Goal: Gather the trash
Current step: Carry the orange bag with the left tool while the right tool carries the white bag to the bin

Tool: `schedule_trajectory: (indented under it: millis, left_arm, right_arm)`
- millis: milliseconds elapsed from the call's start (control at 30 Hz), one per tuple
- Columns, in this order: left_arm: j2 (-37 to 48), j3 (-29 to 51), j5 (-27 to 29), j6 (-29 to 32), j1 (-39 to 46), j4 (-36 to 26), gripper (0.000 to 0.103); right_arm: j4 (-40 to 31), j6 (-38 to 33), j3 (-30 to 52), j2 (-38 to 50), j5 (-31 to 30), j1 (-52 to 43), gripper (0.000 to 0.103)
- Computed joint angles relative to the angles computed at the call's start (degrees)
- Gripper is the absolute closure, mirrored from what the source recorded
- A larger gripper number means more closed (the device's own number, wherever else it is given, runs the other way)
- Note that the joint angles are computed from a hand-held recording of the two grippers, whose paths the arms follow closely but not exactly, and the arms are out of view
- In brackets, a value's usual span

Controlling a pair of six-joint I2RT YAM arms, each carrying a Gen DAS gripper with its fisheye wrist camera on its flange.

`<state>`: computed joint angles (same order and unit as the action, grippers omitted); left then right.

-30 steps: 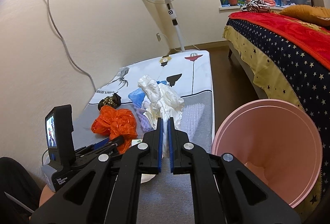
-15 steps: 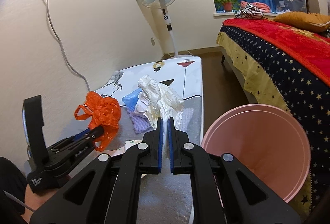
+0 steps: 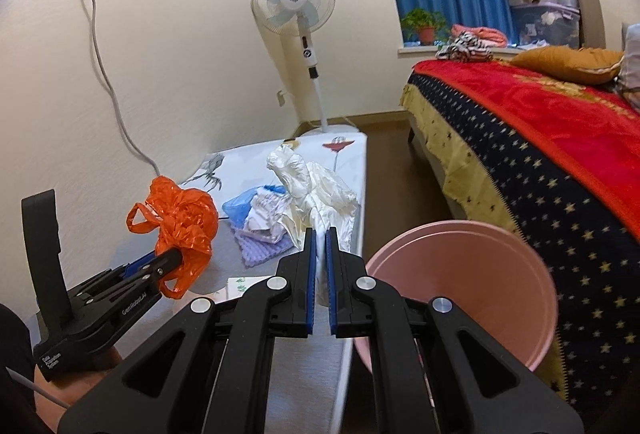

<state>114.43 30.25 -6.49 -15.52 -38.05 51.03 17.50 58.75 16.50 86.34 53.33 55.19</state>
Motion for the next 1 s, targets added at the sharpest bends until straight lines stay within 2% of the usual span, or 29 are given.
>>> schedule_trajectory:
  millis: [167, 300, 633, 867, 1000]
  left_arm:
    - [-1.03, -0.73, -0.19, 0.24, -2.26, 0.79, 0.083]
    - [-1.21, -0.79, -0.27, -0.12, -4.12, 1.27, 0.083]
    - [-0.45, 1.58, -1.18, 0.04, -9.61, 0.73, 0.083]
    - [0.43, 3.56, -1.96, -0.13, -12.32, -0.17, 0.083]
    - [1.57, 5.22, -2.05, 0.3, -13.66, -1.04, 0.083]
  right_arm:
    - [-10.73, 6.16, -0.6, -6.53, 3.63, 2.25, 0.098]
    - [-22.46, 14.14, 0.2, -10.05, 6.71, 5.24, 0.098]
    - [-47.58, 31.5, 1.92, -17.58, 9.73, 9.19, 0.098]
    - [-53.92, 32.12, 1.41, -23.36, 9.6, 7.44, 0.098]
    - [-54.38, 31.73, 0.52, -25.6, 9.5, 5.89, 0.098]
